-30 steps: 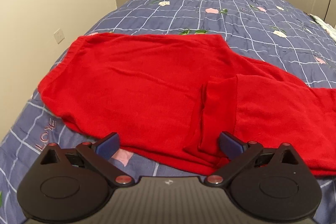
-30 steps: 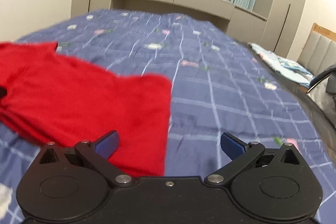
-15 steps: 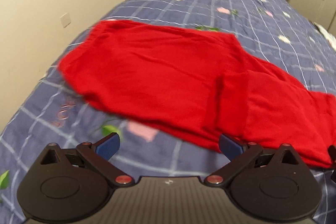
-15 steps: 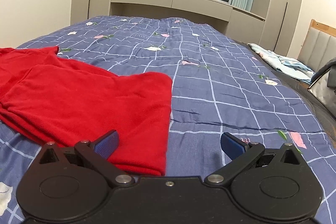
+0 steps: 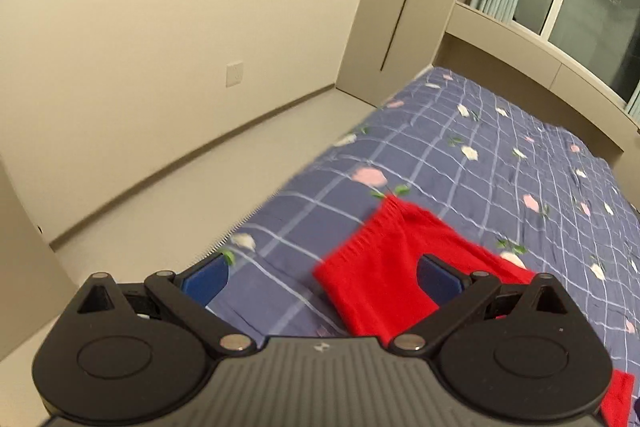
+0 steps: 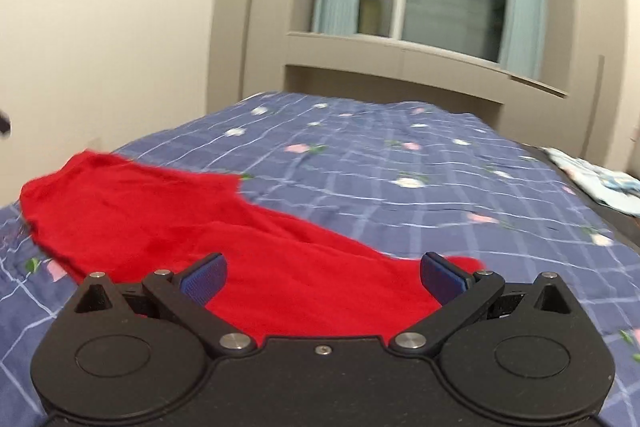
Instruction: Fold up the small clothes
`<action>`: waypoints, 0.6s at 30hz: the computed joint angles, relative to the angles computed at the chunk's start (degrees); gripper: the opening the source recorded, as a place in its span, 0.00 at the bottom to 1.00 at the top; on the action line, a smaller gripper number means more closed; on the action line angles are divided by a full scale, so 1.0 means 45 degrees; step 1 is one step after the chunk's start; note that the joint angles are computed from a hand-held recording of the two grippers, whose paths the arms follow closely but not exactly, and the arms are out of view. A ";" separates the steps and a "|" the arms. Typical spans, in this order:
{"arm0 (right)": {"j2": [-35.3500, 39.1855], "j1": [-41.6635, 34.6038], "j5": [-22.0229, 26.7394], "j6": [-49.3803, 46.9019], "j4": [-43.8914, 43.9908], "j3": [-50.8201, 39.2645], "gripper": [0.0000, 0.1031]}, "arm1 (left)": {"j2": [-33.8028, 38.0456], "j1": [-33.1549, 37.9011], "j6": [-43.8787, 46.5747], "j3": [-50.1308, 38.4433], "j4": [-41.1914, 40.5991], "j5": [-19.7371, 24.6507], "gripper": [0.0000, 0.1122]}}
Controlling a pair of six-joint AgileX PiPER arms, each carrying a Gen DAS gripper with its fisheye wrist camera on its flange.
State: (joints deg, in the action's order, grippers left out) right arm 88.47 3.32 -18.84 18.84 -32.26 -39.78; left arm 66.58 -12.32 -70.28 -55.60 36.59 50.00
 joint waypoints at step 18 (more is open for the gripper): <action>0.2059 0.1156 0.0895 -0.0312 0.0798 -0.0961 0.99 | 0.2848 0.2034 0.3636 0.1965 -0.5870 -0.6270 0.91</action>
State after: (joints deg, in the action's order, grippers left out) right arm 97.73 8.52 -14.81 17.43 -28.67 -44.10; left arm 79.40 -3.16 -53.92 -46.76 10.18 21.79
